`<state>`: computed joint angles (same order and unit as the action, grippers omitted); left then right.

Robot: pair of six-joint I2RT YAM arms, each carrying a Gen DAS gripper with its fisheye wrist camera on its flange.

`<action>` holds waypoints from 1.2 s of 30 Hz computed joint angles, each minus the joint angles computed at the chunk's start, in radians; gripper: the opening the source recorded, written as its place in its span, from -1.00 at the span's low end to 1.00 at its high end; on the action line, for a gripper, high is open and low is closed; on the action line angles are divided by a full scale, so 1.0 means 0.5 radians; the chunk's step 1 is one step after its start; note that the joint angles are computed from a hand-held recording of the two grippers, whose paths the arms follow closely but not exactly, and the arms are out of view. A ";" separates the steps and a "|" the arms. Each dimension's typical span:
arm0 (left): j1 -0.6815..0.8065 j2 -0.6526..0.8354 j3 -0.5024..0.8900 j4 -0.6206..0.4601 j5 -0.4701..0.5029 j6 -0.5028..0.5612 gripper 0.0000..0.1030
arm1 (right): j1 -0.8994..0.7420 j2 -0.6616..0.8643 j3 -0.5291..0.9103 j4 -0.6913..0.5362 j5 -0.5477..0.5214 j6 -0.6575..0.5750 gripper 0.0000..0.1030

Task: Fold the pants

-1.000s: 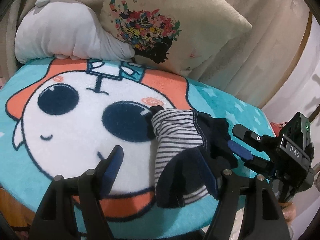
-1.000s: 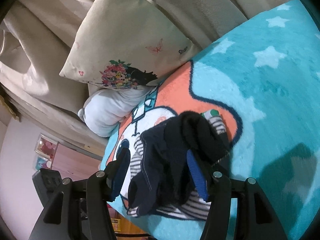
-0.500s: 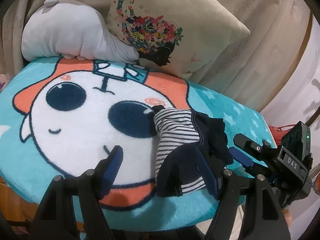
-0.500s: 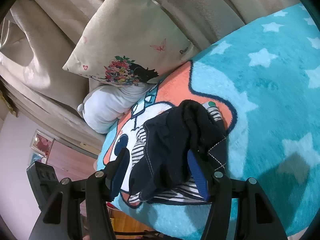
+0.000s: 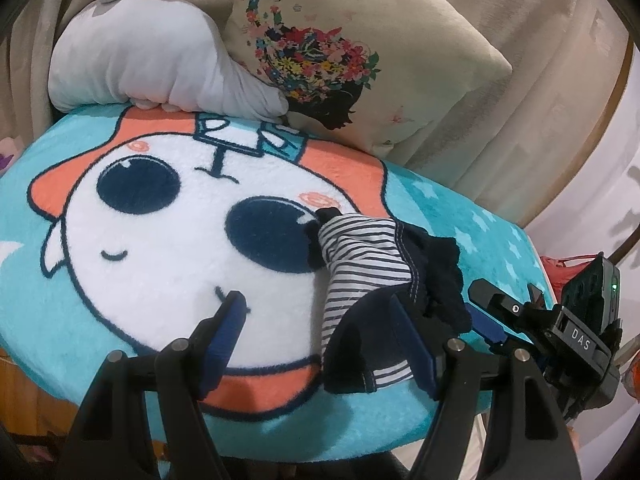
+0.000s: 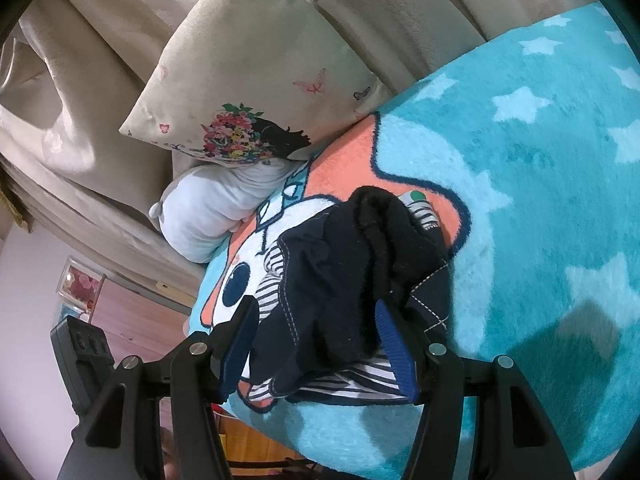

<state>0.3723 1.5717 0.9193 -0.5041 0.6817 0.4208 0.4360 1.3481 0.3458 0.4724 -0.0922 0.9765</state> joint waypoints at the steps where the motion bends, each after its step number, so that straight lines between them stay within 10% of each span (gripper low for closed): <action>1: 0.002 0.006 0.004 -0.001 -0.002 -0.002 0.42 | 0.004 0.002 -0.004 0.006 0.004 0.005 0.26; 13: 0.114 0.215 0.230 0.020 0.016 -0.115 0.53 | -0.071 -0.251 -0.037 -0.275 0.145 -0.125 0.39; 36: -0.329 0.956 0.729 -0.441 0.248 0.181 0.62 | -0.236 0.489 0.240 -0.011 -0.192 -0.326 0.49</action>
